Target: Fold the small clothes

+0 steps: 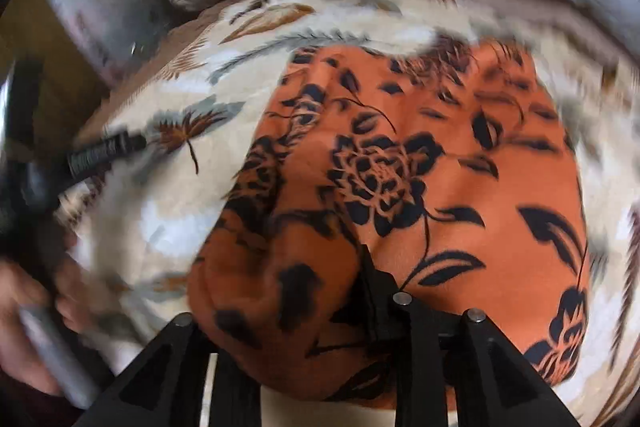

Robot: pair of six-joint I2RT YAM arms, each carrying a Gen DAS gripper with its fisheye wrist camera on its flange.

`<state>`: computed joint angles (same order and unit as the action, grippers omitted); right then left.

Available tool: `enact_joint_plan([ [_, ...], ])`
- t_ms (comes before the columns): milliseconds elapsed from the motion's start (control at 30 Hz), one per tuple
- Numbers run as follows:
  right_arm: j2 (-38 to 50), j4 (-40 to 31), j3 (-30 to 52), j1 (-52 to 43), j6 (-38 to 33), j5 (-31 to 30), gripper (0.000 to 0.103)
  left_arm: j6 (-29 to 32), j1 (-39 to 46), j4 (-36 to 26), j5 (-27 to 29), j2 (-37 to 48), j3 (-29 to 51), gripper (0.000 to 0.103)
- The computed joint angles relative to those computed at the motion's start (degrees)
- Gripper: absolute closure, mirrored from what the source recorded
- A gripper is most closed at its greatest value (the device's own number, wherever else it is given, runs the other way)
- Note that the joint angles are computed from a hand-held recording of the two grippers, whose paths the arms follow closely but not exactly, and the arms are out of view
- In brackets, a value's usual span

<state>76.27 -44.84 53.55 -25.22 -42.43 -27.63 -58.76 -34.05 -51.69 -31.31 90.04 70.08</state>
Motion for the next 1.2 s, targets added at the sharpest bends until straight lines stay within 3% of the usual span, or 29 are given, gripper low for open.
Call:
enact_joint_plan([
  [33, 1.22, -2.83, 1.73, -0.82, -2.67, -1.54, 0.036, 0.0, 0.0, 0.25, 0.15, -0.32, -0.19, 0.022],
  [67, 3.68, -8.74, 4.97, -2.09, -6.6, -4.15, 0.021, 0.14, -0.04, 0.77, 0.31, -0.73, -0.47, 0.022],
  [167, 7.89, -20.19, 10.86, -7.9, -15.86, -10.3, 0.021, 0.89, -0.77, 3.03, 0.88, -1.61, -0.93, 0.022],
  [300, 16.7, -37.17, 20.66, -17.82, -27.16, -16.86, 0.021, 5.39, -3.67, 10.96, 2.78, -3.62, -2.71, 0.022],
  [367, 21.73, -41.45, 26.73, -22.85, -28.18, -19.46, 0.031, 7.48, -5.18, 15.24, 3.93, -4.46, -3.64, 0.022],
  [467, 25.83, -35.97, 32.52, -26.17, -21.16, -19.19, 0.054, 11.78, -8.14, 22.91, 5.99, -5.71, -5.09, 0.022],
  [533, 28.37, -32.22, 34.79, -26.83, -15.84, -18.71, 0.062, 15.0, -10.43, 25.12, 6.75, -4.01, -3.55, 0.021],
  [600, 29.83, -29.52, 35.28, -26.96, -13.11, -18.26, 0.063, 17.54, -12.52, 25.98, 7.74, -1.19, -1.31, 0.021],
  [700, 30.62, -24.8, 32.13, -24.71, -10.99, -15.84, 0.063, 19.17, -14.95, 21.58, 6.21, 4.12, 3.51, 0.021],
  [800, 28.9, -17.68, 26.64, -22.8, -9.54, -14.02, 0.063, 18.95, -15.0, 12.54, 2.64, 11.06, 8.92, 0.019],
  [933, 31.6, -21.84, 30.75, -21.86, -10.48, -13.73, 0.062, 19.25, -13.3, 13.36, 2.13, 11.29, 6.87, 0.01],
  [1000, 35.2, -29.29, 37.26, -23.43, -13.43, -14.83, 0.061, 20.25, -14.07, 12.59, 0.36, 11.07, 6.89, 0.01],
  [1067, 37.99, -33.36, 42.22, -24.24, -13.04, -15.76, 0.05, 20.03, -14.13, 12.21, -0.04, 10.3, 6.82, 0.01],
  [1100, 38.91, -33.85, 43.64, -24.57, -12.09, -16.01, 0.038, 19.74, -13.7, 11.92, 0.46, 9.54, 6.47, 0.01],
  [1200, 43.38, -37.04, 49.32, -25.55, -10.96, -16.14, 0.035, 16.06, -11.8, 10.29, 0.58, 6.94, 4.63, 0.01],
])
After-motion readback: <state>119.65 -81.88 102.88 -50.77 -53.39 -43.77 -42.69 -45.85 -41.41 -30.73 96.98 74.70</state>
